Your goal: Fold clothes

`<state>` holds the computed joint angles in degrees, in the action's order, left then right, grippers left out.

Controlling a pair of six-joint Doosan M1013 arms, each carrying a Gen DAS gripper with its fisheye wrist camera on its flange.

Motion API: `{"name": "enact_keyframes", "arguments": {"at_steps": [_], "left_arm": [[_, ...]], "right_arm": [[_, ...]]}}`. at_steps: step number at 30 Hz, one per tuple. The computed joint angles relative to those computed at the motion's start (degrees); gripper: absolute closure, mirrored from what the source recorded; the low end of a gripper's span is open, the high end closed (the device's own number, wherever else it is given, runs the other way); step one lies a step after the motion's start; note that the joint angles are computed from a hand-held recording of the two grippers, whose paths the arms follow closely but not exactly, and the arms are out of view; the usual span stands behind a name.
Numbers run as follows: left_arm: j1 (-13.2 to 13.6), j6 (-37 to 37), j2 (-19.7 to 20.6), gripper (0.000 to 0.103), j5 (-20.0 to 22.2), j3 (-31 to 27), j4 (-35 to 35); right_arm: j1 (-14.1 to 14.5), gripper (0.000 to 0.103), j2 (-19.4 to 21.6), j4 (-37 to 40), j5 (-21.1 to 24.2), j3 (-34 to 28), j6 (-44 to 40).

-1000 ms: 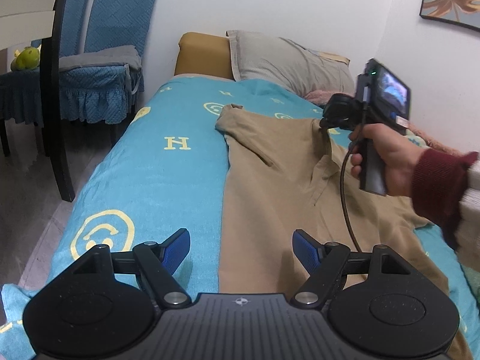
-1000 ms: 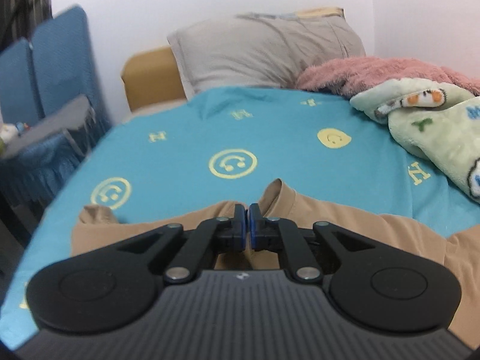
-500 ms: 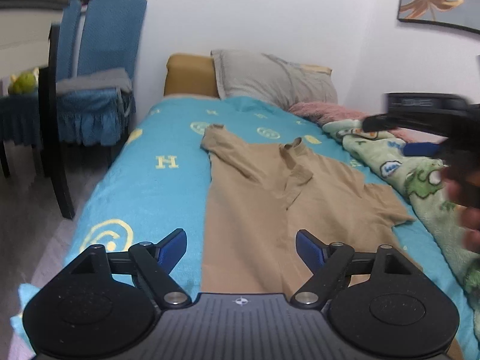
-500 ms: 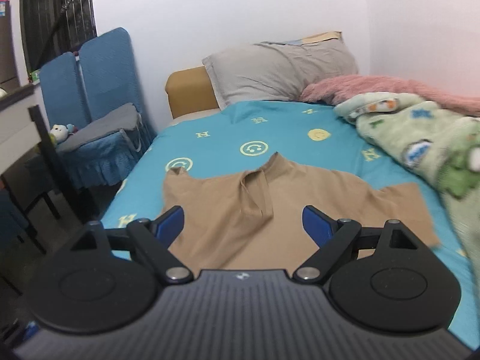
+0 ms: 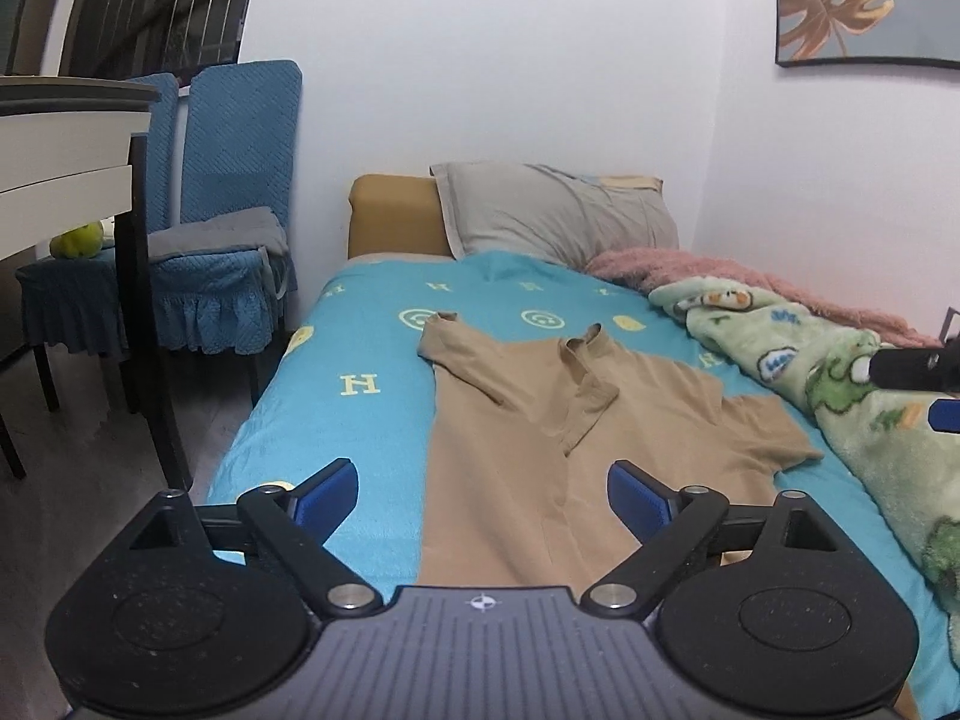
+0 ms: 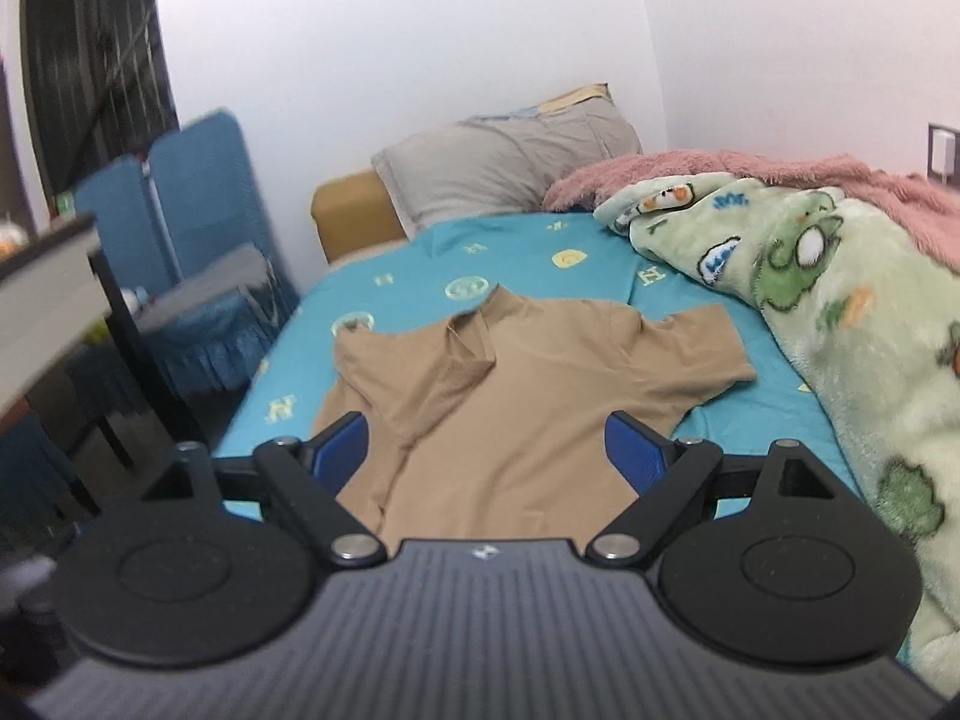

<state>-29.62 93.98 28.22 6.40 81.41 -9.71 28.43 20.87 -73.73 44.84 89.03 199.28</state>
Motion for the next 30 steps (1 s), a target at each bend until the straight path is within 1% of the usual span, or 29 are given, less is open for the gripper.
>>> {"name": "enact_keyframes", "arguments": {"at_steps": [2,5,7,10,15,21,24,26,27,30], "left_arm": [[-0.1,-4.4,-0.1,0.010,-0.2,0.3,4.4],[-0.4,-10.6,-0.2,0.006,0.2,0.4,10.9],[-0.6,-12.9,-0.1,0.004,0.6,0.5,13.7],[-0.9,-11.1,0.0,0.002,1.5,0.4,13.2],[-1.2,-3.0,0.3,0.000,3.6,0.1,6.0],[-1.3,0.9,0.9,0.000,7.2,-0.8,2.4],[-1.4,1.3,1.1,0.000,8.3,-1.1,1.8],[-1.5,-0.9,1.1,0.000,8.4,-1.1,4.1],[-1.6,-1.6,1.0,0.000,8.5,-1.1,4.5],[-1.4,-0.7,0.8,0.000,8.4,-1.0,2.6]], "right_arm": [[-0.3,0.016,-0.3,-1.8,-0.6,0.9,3.2],[-0.6,0.016,-0.3,-0.8,-0.9,1.2,3.9],[-0.8,0.016,-0.4,-0.2,-1.3,1.5,4.7],[-1.0,0.016,-0.5,-0.3,-1.9,1.8,6.3],[-1.5,0.016,-1.1,-1.0,-4.0,2.8,10.1],[-2.3,0.016,-1.8,-1.8,-6.5,4.0,15.5],[-2.7,0.016,-2.2,-1.4,-7.2,4.5,16.5],[-3.6,0.016,-3.5,-1.4,-9.7,5.9,17.8],[-4.3,0.016,-4.3,-2.7,-11.2,6.9,20.5],[-7.9,0.015,-6.3,-8.3,-16.2,9.7,33.1]]}}
